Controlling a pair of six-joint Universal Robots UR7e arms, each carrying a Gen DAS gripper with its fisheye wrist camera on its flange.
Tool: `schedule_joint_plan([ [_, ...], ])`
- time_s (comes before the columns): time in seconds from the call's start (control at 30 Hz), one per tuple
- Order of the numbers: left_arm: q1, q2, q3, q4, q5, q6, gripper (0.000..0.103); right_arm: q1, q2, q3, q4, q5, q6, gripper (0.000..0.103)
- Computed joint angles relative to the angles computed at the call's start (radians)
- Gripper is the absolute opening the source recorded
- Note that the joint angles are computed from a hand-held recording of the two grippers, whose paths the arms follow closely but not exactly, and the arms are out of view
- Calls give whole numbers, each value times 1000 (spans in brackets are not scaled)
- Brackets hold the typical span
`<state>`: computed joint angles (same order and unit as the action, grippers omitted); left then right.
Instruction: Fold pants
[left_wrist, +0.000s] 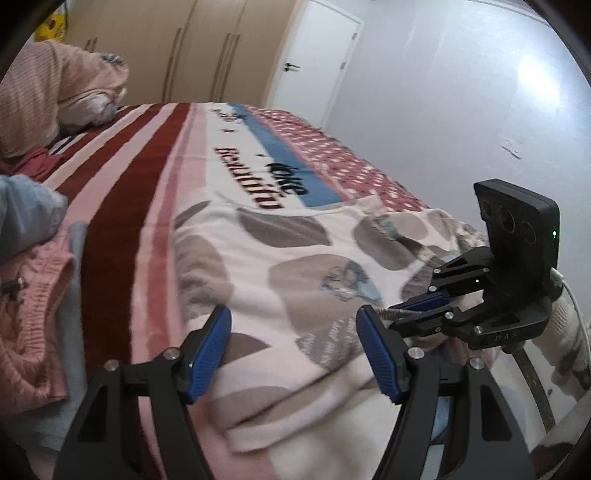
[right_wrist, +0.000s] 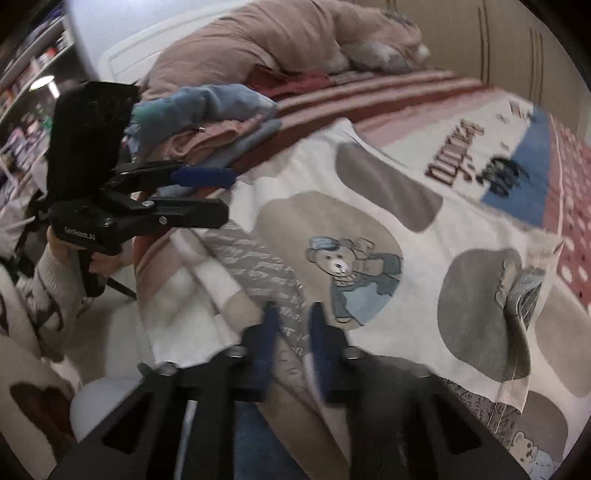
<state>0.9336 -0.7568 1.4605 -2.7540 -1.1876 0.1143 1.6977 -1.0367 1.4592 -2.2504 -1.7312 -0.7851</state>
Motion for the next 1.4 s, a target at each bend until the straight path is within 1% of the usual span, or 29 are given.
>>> schedule_joint_plan([
  [0.03, -2, 0, 0, 2, -20, 11, 60, -5, -13, 13, 3, 19, 2, 3],
  [0.1, -6, 4, -5, 11, -34, 23, 58, -10, -41, 38, 16, 46, 4, 3],
  [0.17, -11, 10, -11, 16, -33, 24, 57, -9, -60, 70, 10, 39, -3, 2],
  [0.2, -11, 11, -12, 24, -42, 22, 56, -9, -65, 81, 9, 35, -3, 2],
  [0.27, -7, 11, -16, 50, -76, 14, 50, -17, -82, 100, 22, 53, 1, 2],
  [0.3, -4, 9, -16, 66, -88, 8, 49, -18, -87, 109, 26, 51, 5, 2],
  [0.33, -4, 9, -15, 82, -90, 0, 48, -14, -91, 127, 5, 23, 4, 2],
  [0.4, -3, 5, -9, 117, -84, -22, 47, -14, -99, 148, -18, 0, 10, 3],
  [0.43, -2, 3, -4, 125, -82, -27, 47, -16, -104, 152, -19, 6, 22, 6],
  [0.53, -4, -14, 25, 140, -65, -38, 47, -18, -135, 162, -33, 48, 36, 6],
  [0.57, -4, -18, 33, 138, -62, -42, 47, -17, -142, 161, -42, 57, 38, 8],
  [0.63, -4, -23, 44, 138, -57, -50, 47, -17, -152, 153, -79, 80, 58, 30],
  [0.67, -5, -26, 51, 134, -54, -51, 47, -19, -154, 147, -109, 85, 69, 32],
  [0.7, -6, -28, 55, 132, -53, -53, 47, -18, -154, 144, -137, 78, 75, 32],
  [0.77, -10, -35, 59, 122, -53, -62, 47, -12, -135, 124, -214, 36, 94, 33],
  [0.8, -12, -40, 62, 106, -52, -68, 47, -9, -117, 105, -249, 1, 103, 34],
  [0.87, -20, -46, 69, 62, -26, -69, 49, -7, -84, 73, -288, -49, 111, 34],
  [0.93, -28, -45, 72, 8, 7, -61, 52, -16, -52, 28, -271, -48, 117, 35],
  [1.03, -26, -34, 56, -20, 18, -68, 52, -34, -12, -15, -251, -61, 127, 35],
  [1.13, -19, -24, 44, -27, 22, -85, 52, -48, 22, -43, -272, -111, 165, 34],
  [1.27, -16, -14, 31, -17, 37, -95, 52, -76, 32, -55, -318, -146, 233, 39],
  [1.3, -16, -12, 29, -15, 41, -96, 52, -79, 30, -53, -325, -154, 239, 43],
  [1.33, -17, -9, 25, -11, 45, -99, 52, -86, 25, -51, -321, -146, 248, 45],
  [1.4, -22, -7, 20, -7, 54, -103, 52, -97, 6, -40, -304, -106, 275, 45],
])
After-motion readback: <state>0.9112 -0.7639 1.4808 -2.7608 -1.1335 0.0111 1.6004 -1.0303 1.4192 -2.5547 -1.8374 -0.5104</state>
